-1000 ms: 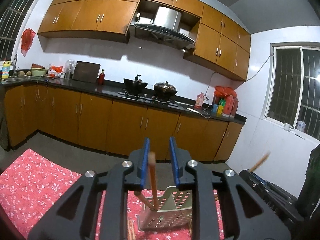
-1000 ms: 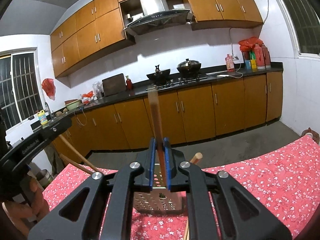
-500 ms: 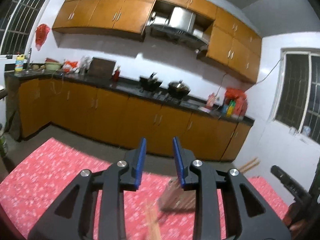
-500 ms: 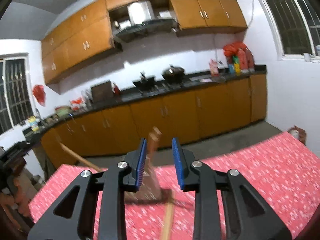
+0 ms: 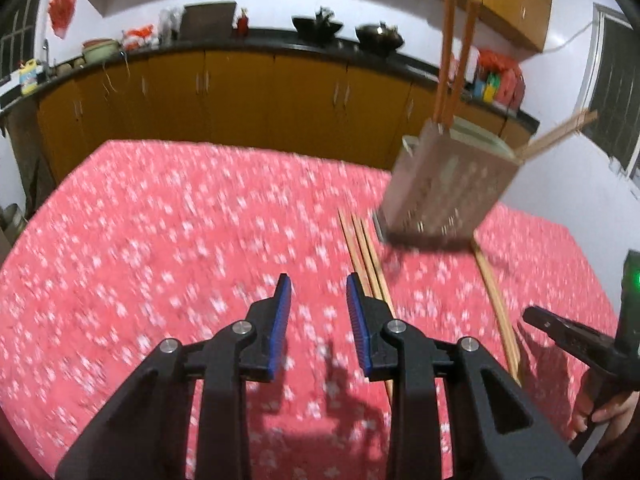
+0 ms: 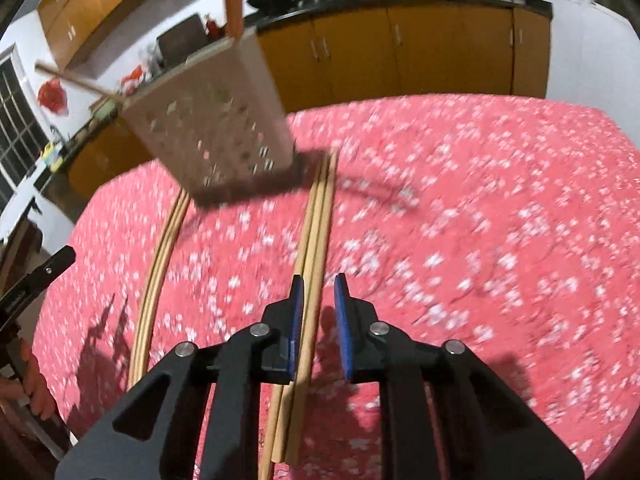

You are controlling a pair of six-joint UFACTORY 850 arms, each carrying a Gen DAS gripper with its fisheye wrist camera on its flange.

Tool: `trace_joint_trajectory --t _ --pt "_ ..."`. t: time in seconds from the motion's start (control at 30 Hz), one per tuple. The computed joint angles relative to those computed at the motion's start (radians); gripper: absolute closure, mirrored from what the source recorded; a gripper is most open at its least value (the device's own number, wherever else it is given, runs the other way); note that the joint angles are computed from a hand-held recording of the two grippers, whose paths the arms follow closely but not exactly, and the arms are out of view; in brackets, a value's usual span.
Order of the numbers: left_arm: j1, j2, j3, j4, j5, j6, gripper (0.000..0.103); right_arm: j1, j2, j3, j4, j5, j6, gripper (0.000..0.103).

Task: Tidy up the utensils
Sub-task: 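Grasp a chopstick with the right tool while the left tool moves back over the chopsticks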

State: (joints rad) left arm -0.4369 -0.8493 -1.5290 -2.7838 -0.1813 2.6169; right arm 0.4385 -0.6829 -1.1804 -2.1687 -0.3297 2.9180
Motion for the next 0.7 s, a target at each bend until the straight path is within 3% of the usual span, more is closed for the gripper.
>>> trace_joint_trajectory --t 0.17,0.3,0.53,0.7 --pt "-0.004 -0.021 -0.007 0.231 0.017 -0.215 0.073 -0.002 -0.033 -0.031 0.062 0.023 -0.079 0.089" --pt "-0.011 -0.032 -0.017 0.376 0.027 -0.358 0.073 0.007 -0.036 -0.033 0.186 -0.010 -0.205 0.091" --pt "-0.020 -0.057 -0.044 0.721 0.029 -0.692 0.073 0.007 -0.038 -0.032 0.197 -0.001 -0.228 0.091" --pt "-0.024 -0.069 -0.053 0.937 0.009 -0.892 0.076 0.016 -0.055 -0.064 0.408 -0.045 -0.464 0.095"
